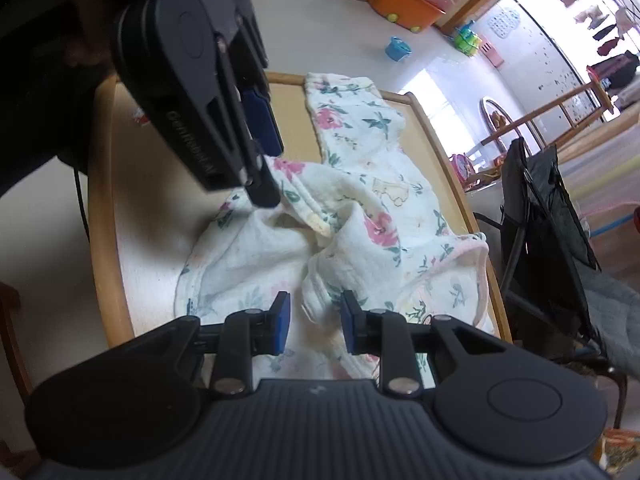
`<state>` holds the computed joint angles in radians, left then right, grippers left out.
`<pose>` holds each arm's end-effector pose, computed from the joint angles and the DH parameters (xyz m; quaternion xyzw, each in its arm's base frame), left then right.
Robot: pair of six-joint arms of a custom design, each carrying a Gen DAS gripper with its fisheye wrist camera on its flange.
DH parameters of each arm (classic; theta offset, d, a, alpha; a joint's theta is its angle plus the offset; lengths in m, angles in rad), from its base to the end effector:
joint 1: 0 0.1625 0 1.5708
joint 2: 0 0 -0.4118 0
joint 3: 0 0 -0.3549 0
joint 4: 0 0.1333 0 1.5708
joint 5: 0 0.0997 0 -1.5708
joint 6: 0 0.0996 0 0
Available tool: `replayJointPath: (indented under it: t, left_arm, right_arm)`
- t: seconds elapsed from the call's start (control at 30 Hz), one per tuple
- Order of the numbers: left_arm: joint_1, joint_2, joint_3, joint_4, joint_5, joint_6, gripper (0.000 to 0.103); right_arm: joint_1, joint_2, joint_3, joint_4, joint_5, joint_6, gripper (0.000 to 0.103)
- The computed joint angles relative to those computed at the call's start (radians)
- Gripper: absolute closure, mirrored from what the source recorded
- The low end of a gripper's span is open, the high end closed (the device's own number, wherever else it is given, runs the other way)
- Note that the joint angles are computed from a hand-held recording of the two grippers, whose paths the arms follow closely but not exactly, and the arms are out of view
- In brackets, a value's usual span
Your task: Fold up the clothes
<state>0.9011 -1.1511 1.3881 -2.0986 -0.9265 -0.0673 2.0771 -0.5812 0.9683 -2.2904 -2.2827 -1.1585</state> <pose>-0.2404 -0.6147 0.4075 0.2346 0.9099 -0.2411 0.2427 0.4436 -0.6593 0.2159 0.6448 -0.6649 0.0368 0.3753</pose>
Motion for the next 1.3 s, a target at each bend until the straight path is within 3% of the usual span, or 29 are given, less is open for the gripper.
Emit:
replayJointPath:
  t: [0.1,0.27,0.43,0.6,0.77,0.93,1.07,1.3]
  left_arm:
    - [0.003,0.003,-0.002,0.004,-0.006,-0.008,0.093]
    - [0.003,-0.010,0.006,-0.006,-0.040,-0.023,0.096]
    - [-0.003,-0.023,0.017,-0.004,-0.057,-0.020,0.096]
    - [-0.009,-0.028,0.017,0.013,-0.051,-0.029,0.096]
    - [-0.026,-0.047,0.020,0.044,-0.063,-0.039,0.096]
    - [-0.050,-0.084,0.049,0.081,-0.092,-0.093,0.096]
    - [-0.071,-0.109,0.084,0.082,-0.103,-0.125,0.096]
    - [-0.088,-0.131,0.093,0.048,-0.114,-0.184,0.096]
  right_arm:
    - [-0.001,0.007,0.019,-0.038,-0.018,-0.057,0.078]
    - [-0.005,0.026,0.018,-0.068,-0.037,-0.100,0.082]
    - [-0.008,0.042,-0.018,-0.037,-0.042,-0.069,0.102]
    - [-0.007,0.021,-0.045,0.035,-0.008,-0.006,0.103]
    - [-0.004,-0.015,-0.099,0.187,0.041,0.049,0.103]
    - [-0.002,-0.037,-0.146,0.274,0.059,0.066,0.103]
    - [-0.006,-0.036,-0.171,0.342,0.086,0.148,0.098]
    - [-0.019,-0.070,-0.048,0.288,0.143,0.306,0.096]
